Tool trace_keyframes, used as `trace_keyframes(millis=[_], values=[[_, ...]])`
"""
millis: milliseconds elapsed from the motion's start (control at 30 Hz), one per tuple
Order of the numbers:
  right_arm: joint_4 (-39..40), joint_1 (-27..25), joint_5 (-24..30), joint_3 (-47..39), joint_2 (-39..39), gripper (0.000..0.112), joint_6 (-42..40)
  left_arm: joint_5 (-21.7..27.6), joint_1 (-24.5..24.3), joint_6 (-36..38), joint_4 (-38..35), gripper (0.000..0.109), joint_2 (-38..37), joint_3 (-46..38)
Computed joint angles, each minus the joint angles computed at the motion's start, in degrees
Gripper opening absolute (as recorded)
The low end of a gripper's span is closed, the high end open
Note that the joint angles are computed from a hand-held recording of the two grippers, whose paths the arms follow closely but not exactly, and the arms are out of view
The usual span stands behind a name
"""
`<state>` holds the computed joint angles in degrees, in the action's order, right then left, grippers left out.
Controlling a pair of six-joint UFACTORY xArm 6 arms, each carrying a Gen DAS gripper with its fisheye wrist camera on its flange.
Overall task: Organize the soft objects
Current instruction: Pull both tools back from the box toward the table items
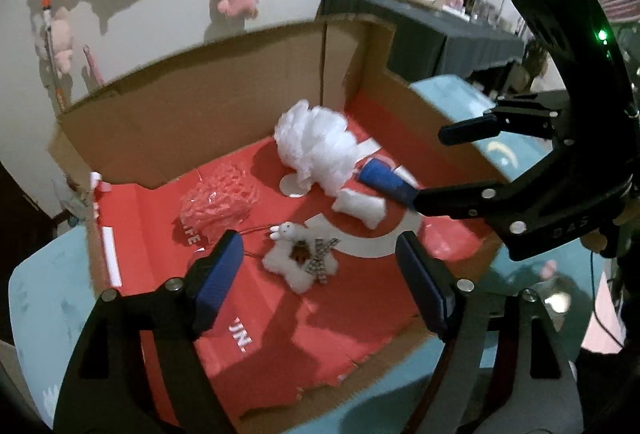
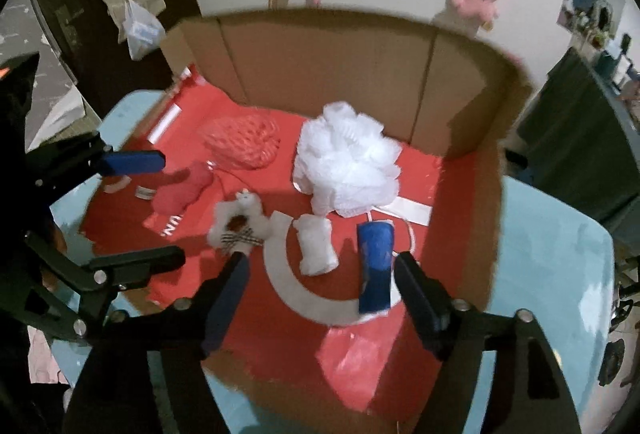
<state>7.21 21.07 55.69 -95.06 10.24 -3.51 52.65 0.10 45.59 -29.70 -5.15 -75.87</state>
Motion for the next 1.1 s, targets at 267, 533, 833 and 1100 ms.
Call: trace_keyframes(millis=[267,533,833,1100], values=[[-2.85,1.35,-9.18,13.78,-14.85,0.097,4.90,-7.51,0.18,2.68,-6.62,0.088,-13.83,11.70],[-12.14,4.66,-18.91,29.93,-32.29,0.103,15.27,-13.08,1.81,6.23,-16.57,0.097,-30.34,23.88],[-34.20,10.79,-25.15,46.37,-50.64,0.103,36.78,-15.54,2.58,7.24,-21.76,0.099,-49.33,38.01],[-62.27,22.34,-15.54,54.91,-61.18,0.103,62.73,-18.21,2.06,1.56,-17.55,0.099,-64.40,49.41]])
